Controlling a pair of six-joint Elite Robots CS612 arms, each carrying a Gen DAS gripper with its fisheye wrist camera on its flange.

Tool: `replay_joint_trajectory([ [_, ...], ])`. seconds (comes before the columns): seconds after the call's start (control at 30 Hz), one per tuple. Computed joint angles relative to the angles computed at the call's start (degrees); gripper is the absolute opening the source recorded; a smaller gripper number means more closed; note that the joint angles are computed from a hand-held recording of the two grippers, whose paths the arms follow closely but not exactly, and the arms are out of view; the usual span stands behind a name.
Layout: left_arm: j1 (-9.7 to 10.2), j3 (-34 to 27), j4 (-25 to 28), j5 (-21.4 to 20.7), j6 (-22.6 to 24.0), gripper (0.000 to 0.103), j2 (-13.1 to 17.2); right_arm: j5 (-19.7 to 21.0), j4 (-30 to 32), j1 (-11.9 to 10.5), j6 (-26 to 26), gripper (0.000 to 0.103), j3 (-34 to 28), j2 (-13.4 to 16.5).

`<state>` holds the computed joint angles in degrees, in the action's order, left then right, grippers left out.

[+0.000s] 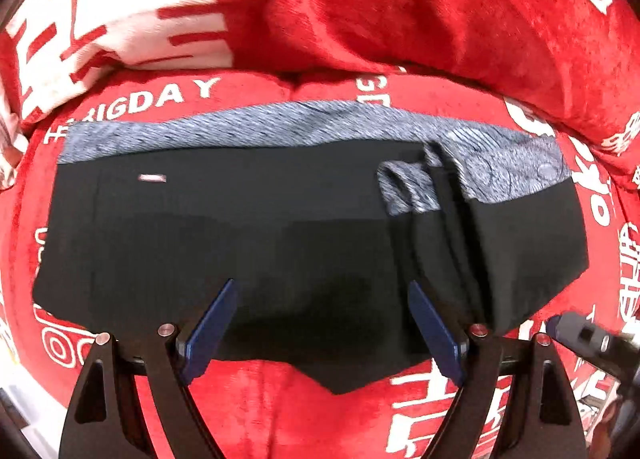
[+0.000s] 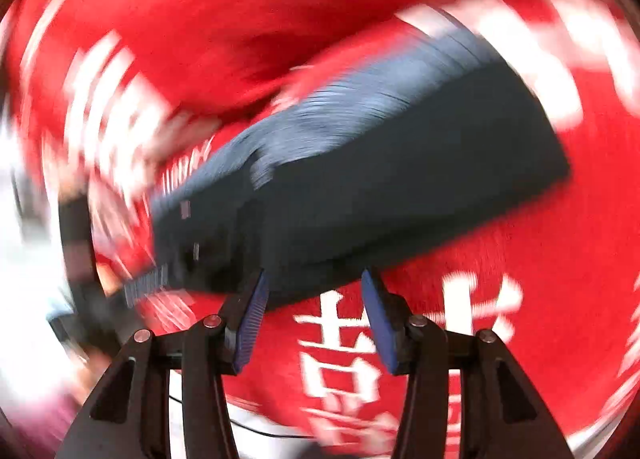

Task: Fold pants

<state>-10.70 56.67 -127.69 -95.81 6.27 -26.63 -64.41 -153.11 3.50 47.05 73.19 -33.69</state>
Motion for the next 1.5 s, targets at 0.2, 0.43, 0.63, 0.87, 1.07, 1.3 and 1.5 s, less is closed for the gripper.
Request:
replay_joint_trajectory([
  [0.2, -0.65, 2.34, -0.14, 2.76, -0.87, 0.088, -0.79, 9.81, -10.99, -2.05, 15.34, 0.052, 2.92, 2.78],
  [0.43, -0.51, 4.24, 0.06, 5.20, -1.06, 0.088, -2.13, 13.84, -20.90, -1.50, 24.12, 0.059, 0.86, 6.68],
  [0.63, -0.36, 5.59, -0.46, 5.49, -0.77, 0.088, -2.96, 13.89, -18.10, -1.38, 23.31, 0.014, -1.74, 7.54],
  [0.87, -0.13, 5.42, -1.00, 6.43, -1.76, 0.088, -2.81, 14.19, -19.47, -0.99, 23.60, 0.014, -5.02, 9.01],
  [1.07, 0.23, 5.45, -1.64, 7.11, -2.48, 0.088, -2.65, 12.86, -7.86, 0.30, 17.74, 0.020, -6.74, 9.05],
  [1.3, 0.25, 4.45, -1.86, 5.37, -2.62, 0.088, -1.98, 10.97, -2.62, 0.50, 2.19, 0.033, -5.74, 5.39],
  [1.5, -0.83, 4.10, -2.73, 2.76, -1.24, 0.088, -1.48, 9.20, -12.71, -1.37, 15.83, 0.033, -2.48, 5.63],
])
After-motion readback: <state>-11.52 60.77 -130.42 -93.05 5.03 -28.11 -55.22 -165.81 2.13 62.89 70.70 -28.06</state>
